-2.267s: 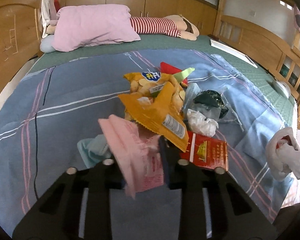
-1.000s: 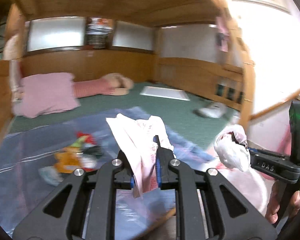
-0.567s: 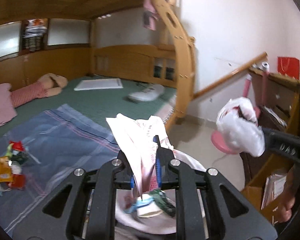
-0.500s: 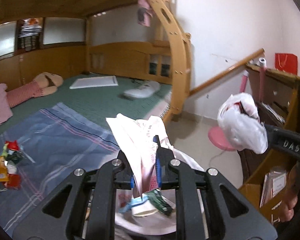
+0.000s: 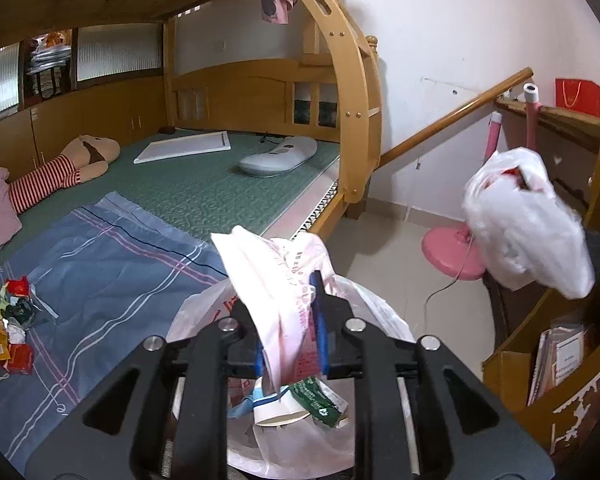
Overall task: Collect trash
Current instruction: 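Carry the plastic bag and pink paper over the white bin, then open both grippers to drop the pink paper and plastic bag into the bin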
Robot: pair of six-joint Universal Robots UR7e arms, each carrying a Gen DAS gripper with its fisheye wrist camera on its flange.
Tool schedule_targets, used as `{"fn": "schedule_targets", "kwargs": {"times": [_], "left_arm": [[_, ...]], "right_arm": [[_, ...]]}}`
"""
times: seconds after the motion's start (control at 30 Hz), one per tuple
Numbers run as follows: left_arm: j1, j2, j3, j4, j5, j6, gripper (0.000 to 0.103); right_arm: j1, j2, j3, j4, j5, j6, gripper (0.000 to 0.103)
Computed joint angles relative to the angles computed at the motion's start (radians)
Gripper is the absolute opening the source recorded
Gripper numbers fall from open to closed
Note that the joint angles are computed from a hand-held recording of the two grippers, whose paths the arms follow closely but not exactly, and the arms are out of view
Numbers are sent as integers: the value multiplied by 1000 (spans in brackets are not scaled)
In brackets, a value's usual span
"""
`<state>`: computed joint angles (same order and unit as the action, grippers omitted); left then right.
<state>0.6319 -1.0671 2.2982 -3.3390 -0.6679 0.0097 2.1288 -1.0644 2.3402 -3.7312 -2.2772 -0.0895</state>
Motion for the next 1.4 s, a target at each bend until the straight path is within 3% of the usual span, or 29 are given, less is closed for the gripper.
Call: {"fn": "schedule_targets", "kwargs": {"times": [0.13, 0.3, 0.43, 0.7, 0.9, 1.13, 1.2, 1.4], "left_arm": [[-1, 14, -12, 31, 26, -41, 41], [0, 20, -12, 25, 45, -41, 50], [-2, 16, -4, 4, 56, -43, 71], [-17, -41, 19, -6, 110, -48, 72], [-37, -127, 58, -6, 194, -67, 72], [-57, -233, 94, -6, 268, -76, 74], [-60, -256, 101, -8, 278, -75, 75], [-70, -346, 138, 12, 310, -85, 77]], "right_arm": [[3, -4, 4, -6, -7, 1, 17], [6, 1, 8, -10, -16, 6, 17], [5, 3, 3, 6, -17, 14, 17], [-31, 16, -22, 85, 31, 18, 17], [-80, 108, -89, 163, 71, 27, 18], [-118, 187, -157, 272, 88, 61, 37], [-118, 192, -161, 288, 84, 73, 50], [-111, 202, -167, 278, 60, 68, 58]]}}
